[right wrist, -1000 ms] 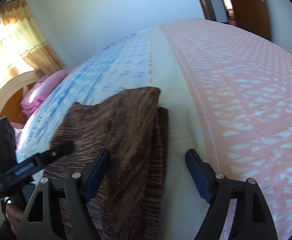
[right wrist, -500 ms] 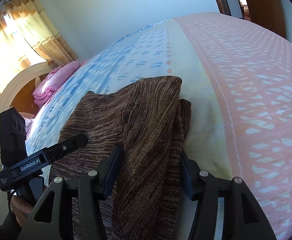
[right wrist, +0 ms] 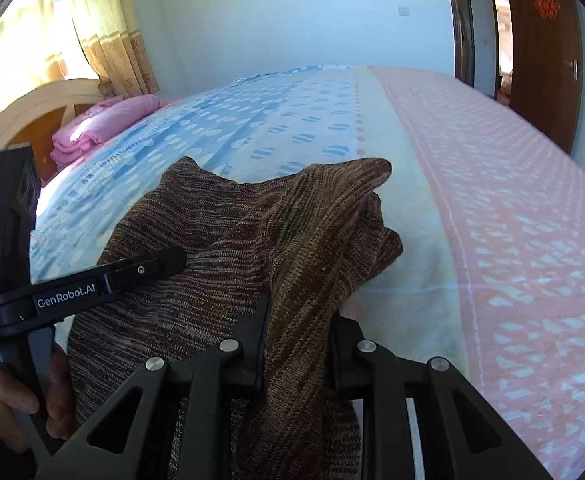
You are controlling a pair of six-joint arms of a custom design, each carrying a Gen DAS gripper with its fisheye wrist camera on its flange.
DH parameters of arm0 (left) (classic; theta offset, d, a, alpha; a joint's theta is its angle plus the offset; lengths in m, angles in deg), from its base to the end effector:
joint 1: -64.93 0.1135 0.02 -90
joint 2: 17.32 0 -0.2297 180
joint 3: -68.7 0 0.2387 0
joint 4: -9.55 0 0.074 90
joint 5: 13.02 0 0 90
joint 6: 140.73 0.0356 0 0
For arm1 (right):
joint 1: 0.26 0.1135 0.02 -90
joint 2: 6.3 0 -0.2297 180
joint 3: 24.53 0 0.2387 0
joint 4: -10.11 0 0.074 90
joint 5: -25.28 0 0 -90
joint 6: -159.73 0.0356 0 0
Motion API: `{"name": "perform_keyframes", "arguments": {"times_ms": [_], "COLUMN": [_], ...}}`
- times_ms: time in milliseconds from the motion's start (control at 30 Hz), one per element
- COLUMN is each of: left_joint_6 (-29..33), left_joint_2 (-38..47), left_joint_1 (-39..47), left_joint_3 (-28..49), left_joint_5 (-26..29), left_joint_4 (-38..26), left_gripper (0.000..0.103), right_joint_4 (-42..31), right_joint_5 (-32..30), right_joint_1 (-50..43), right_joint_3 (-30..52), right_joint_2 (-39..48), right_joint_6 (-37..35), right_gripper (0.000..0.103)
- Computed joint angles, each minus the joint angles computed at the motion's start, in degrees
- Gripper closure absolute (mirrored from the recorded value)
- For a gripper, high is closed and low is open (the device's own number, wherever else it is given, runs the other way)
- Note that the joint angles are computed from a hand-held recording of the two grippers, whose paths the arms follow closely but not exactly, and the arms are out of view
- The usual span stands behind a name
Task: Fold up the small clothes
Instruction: 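Lift the sweater bundle with the left tool and carry it along the bed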
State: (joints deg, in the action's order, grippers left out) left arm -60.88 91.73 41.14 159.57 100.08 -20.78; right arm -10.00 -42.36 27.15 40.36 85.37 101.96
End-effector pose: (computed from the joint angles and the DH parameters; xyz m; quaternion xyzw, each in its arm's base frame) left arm 0.3535 -0.1711 0.1762 0.1792 0.9013 -0.2804 0.2773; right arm 0.2840 0.1320 0.1575 0.1095 0.9086 0.0228 0.4024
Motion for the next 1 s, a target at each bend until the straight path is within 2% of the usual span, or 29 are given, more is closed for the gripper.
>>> {"name": "perform_keyframes", "arguments": {"times_ms": [167,267,467,600,733,900,1000], "left_joint_6": [0.9,1.7,4.0,5.0,5.3,5.9,6.1], "left_joint_2": [-3.5,-7.7,-19.7,-28.0,-33.2,-38.4,-41.8], "left_joint_1": [-0.7,-0.9,-1.5,-1.4,-0.6,-1.2,-1.3], "left_joint_3": [-2.3,-5.1,-12.1,-15.3,-17.2,-18.5,-20.0], "left_joint_5": [-2.4,-3.9,-6.5,-6.7,-4.1,-3.5,-2.8], "left_joint_4": [-0.2,-0.6,-1.4,-3.8,-6.4,-10.3,-12.3], "left_gripper": [0.076,0.076,0.076,0.076,0.076,0.076,0.076], "right_joint_4": [-6.3,-11.6,-23.3,-33.0,-44.5,-58.2,-68.5], "right_joint_5": [8.9,16.0,27.5,33.5,38.2,41.7,42.9], "right_joint_1": [7.2,13.6,25.5,32.4,39.1,45.4,49.5], "right_joint_3": [2.1,3.9,8.0,11.1,15.7,20.9,24.7], "right_joint_2": [-3.8,-6.6,-9.4,-10.9,-10.3,-6.7,-3.4], "right_joint_6": [4.3,6.6,15.9,25.2,36.0,49.6,60.1], "right_gripper": [0.081,0.081,0.081,0.081,0.081,0.081,0.081]}}
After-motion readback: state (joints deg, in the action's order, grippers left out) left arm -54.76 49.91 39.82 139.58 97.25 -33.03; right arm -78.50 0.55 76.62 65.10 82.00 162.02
